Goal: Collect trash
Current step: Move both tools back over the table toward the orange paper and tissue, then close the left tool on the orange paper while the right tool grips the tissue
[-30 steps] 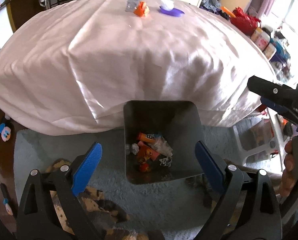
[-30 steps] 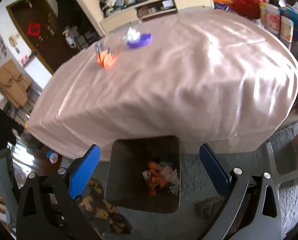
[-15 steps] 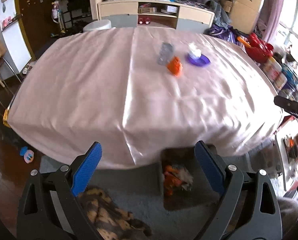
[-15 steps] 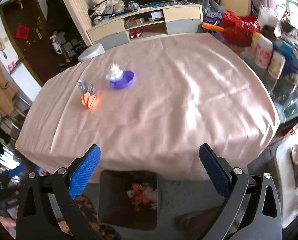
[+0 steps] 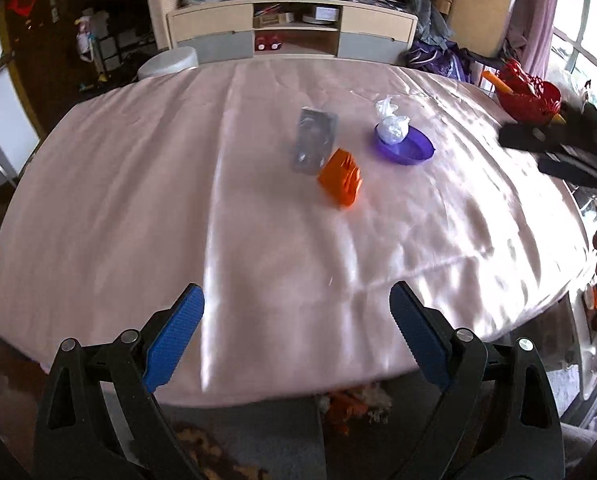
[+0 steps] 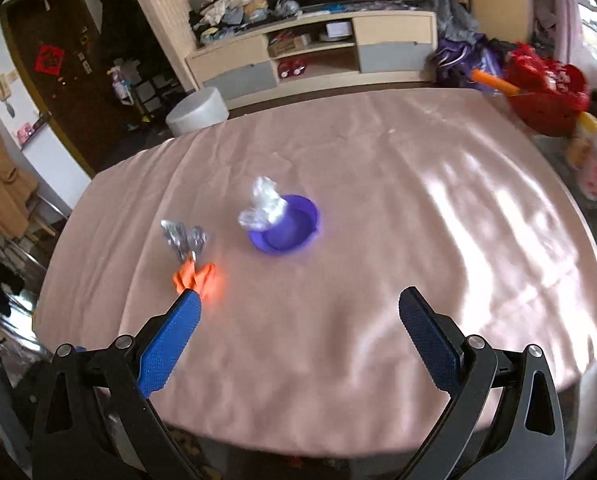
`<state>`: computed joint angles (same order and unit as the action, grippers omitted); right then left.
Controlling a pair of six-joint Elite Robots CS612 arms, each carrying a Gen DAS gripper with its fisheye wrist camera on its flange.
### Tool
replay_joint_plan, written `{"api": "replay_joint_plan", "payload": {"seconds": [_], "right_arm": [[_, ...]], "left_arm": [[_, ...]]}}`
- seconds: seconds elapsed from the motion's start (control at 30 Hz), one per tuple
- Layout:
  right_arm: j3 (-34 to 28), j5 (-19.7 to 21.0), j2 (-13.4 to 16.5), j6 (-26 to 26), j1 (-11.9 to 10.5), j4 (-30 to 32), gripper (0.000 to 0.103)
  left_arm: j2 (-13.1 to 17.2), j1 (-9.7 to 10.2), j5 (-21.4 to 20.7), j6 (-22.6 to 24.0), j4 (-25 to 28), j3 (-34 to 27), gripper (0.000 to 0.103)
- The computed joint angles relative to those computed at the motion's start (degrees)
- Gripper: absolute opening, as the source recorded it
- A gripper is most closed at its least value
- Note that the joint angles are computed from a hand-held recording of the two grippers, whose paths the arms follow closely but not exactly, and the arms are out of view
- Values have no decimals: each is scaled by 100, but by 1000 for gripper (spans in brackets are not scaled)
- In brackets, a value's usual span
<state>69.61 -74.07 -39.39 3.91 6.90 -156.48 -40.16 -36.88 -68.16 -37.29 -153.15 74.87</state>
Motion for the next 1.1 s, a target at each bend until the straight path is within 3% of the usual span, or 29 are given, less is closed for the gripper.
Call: {"api": "replay_joint_plan", "payload": {"seconds": [0.2, 0.27, 0.3, 0.33, 0.4, 0.47, 0.6, 0.7, 0.77, 0.8, 0.9, 1.1], "right_arm": [[-836, 7, 505, 250, 74, 240, 98], [-1082, 10, 657, 309, 89, 443, 91], [-1264, 66, 765, 332, 86, 621, 80], [-1342, 112, 816, 343, 86, 705, 70], [-1529, 208, 928, 339, 80, 896, 62], [-1632, 225, 998, 301, 84, 955, 58], [-1883, 340, 1164, 207, 99, 1140, 51], [-2015, 409, 1256, 122, 111, 1291, 42], [-2068, 469, 1294, 93, 110, 1386, 33], [-2058, 524, 1295, 95, 107, 1384, 26], [-1928, 466, 1212, 72, 114, 1253, 19], [-1611, 382, 939, -43, 93, 1009, 19]], "left_arm": [[439, 106, -3, 156, -19, -671, 89], [564, 144, 10, 145, -80, -842, 88], [609, 155, 7, 133, -78, -907, 88], [670, 176, -7, 121, -58, -1002, 84], [795, 213, -45, 123, 12, -1198, 75], [887, 236, -74, 185, 23, -1335, 67], [1064, 231, 63, 427, 57, -1606, 65], [1192, 231, 33, 602, 204, -1831, 49], [1241, 241, -94, 644, 291, -1915, 35], [1242, 246, -118, 651, 295, -1907, 35], [1186, 245, -138, 675, 246, -1809, 35], [925, 212, -21, 699, 179, -1478, 34]]}}
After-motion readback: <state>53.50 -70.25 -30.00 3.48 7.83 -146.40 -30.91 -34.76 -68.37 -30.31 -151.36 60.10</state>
